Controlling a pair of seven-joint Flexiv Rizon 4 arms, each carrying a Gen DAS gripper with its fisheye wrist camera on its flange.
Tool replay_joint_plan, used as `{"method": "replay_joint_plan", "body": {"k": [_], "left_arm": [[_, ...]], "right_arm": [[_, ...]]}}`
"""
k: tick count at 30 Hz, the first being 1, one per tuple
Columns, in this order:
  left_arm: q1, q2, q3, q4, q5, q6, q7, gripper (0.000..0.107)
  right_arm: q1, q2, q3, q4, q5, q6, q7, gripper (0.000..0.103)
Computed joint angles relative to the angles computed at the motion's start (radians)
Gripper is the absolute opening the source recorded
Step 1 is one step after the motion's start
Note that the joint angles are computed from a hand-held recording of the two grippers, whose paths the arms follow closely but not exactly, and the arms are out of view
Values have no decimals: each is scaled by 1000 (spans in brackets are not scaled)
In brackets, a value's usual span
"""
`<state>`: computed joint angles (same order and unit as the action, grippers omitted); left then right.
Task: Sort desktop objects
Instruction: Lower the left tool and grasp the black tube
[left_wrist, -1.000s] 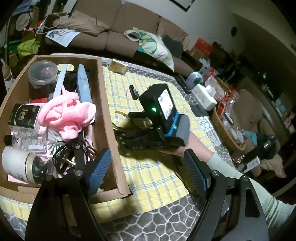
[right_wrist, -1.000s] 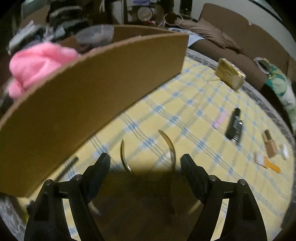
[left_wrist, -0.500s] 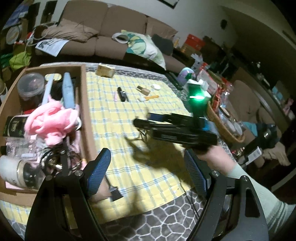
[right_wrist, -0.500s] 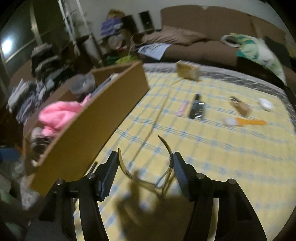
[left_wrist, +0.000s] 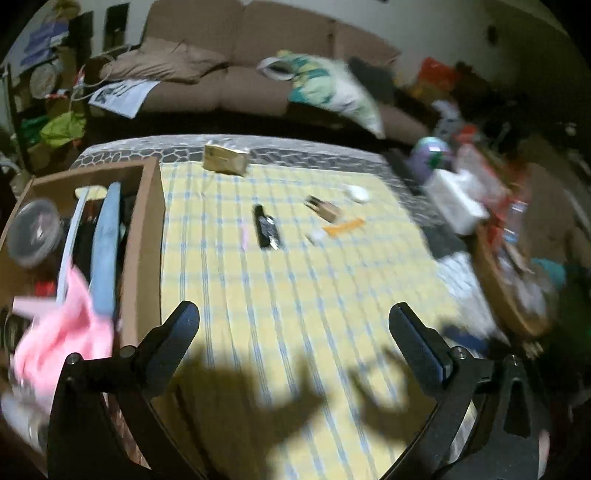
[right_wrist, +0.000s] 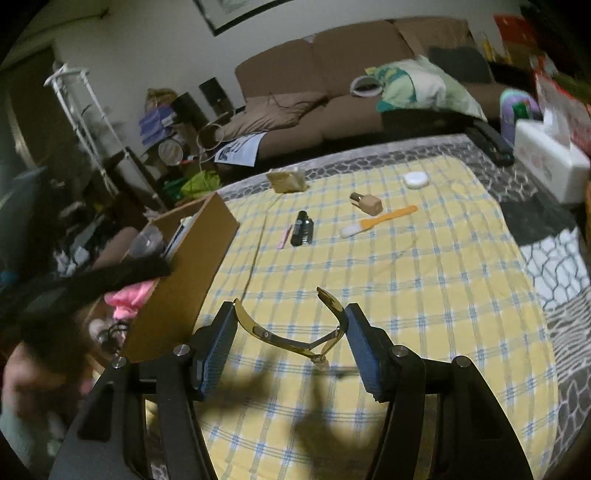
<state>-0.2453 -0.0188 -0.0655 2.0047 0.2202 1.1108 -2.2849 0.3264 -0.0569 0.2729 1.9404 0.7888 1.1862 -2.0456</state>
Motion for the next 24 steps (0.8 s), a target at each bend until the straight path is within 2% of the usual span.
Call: {"method": "replay_joint_plan", "body": {"k": [3,6,8,11,12,15,17,18,19,21,24], "left_arm": [[17,-149,8,-167,65,-100,-39,103],[5,-280,43,-295,74,-144,-15,98],[-4,-371,69,-386,65,-210,9,89],[-18,-450,103,-450,53,-270,39,70],[-25,-464,113,-461,54,-279,44,61],[-42,-487,141,-469,64,-235,33,62],[-42,-496,139,-470,54,-212,49,56],[-41,-497,135,-462,46,-187,61,39],[-38,-498,129,-459,32,-170,74,14],[-61,-504,138,-485,35,-208,85,14],[-40,-477,110,-432,-27,-180,131,14]], "right_arm": [[-27,-18,-15,-37,61,-68,-34,62],[-42,-33,-19,-54,68,-108,-49,62],[-53,-47,-19,-70,78,-143,-66,62],[-66,-57,-16,-79,92,-173,-79,62],[-72,-61,-16,-82,99,-185,-85,62],[-78,-73,-17,-88,91,-202,-86,62],[-81,-77,-15,-89,86,-204,-87,62],[-83,-78,-13,-88,85,-206,-87,62],[-83,-79,-12,-87,81,-206,-84,62],[-82,-78,-9,-84,74,-201,-75,62],[-81,-77,-6,-87,78,-199,-72,62]]}}
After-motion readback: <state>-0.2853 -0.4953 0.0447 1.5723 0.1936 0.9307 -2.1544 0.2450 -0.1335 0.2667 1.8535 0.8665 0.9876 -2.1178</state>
